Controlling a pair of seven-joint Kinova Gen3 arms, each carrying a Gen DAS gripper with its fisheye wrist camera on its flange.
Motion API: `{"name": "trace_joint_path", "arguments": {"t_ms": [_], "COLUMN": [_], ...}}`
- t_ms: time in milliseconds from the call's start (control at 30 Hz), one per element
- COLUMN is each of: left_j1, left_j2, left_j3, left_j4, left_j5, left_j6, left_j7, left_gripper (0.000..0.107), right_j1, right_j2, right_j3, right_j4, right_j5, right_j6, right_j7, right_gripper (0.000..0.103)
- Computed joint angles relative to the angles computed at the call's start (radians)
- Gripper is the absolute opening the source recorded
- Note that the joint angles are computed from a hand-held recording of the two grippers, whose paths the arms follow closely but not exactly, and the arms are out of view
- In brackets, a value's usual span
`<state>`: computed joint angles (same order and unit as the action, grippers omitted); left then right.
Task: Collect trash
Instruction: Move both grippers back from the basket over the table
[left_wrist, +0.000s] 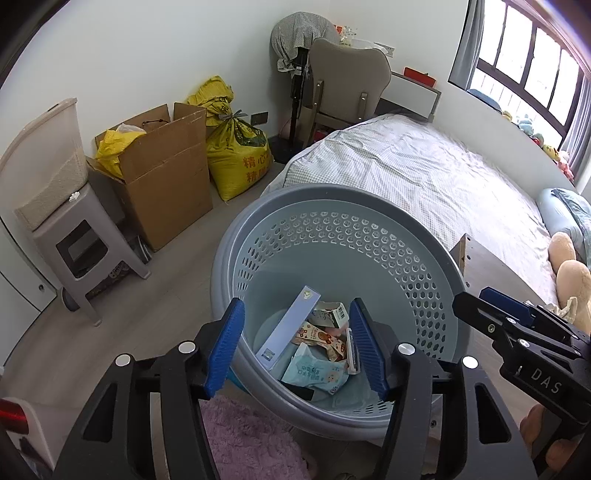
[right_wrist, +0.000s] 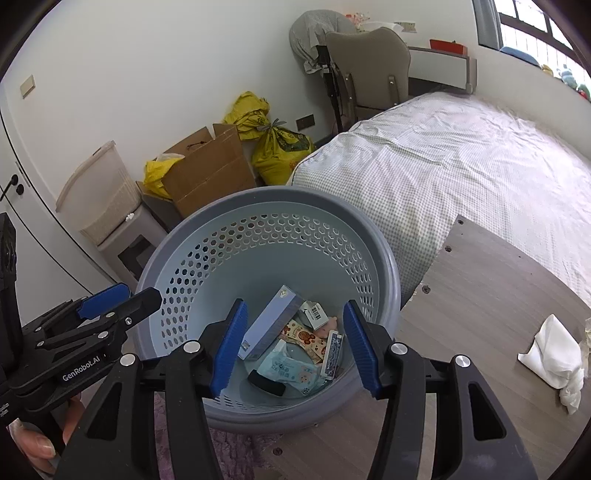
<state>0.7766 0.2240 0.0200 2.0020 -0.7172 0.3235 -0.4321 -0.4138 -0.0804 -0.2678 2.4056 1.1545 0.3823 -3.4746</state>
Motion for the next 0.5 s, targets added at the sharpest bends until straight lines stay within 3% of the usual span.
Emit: {"name": "trace_joint_path", "arguments": {"t_ms": [233,500], "left_j1": [0.034,0.021], "left_j2": [-0.036,-0.071], "left_j3": [-0.002,0.068], "left_j4": [0.032,0.064], "left_j5": [-0.083,-0.165], "left_j6": [0.009,0.034], "left_j7": [0.098,0.193], "left_gripper": [0.060,0.062], "right_j1": [-0.018,-0.034], "right_j2": [-0.048,-0.103], "right_j3": [-0.043,-0.103], "right_j4": [0.020,0.051], "right_j5": [-0.030,-0.079], "right_j6": [0.054,0.115], "right_j7": [-0.016,-0.043], "right_gripper": [0.055,0.057]}}
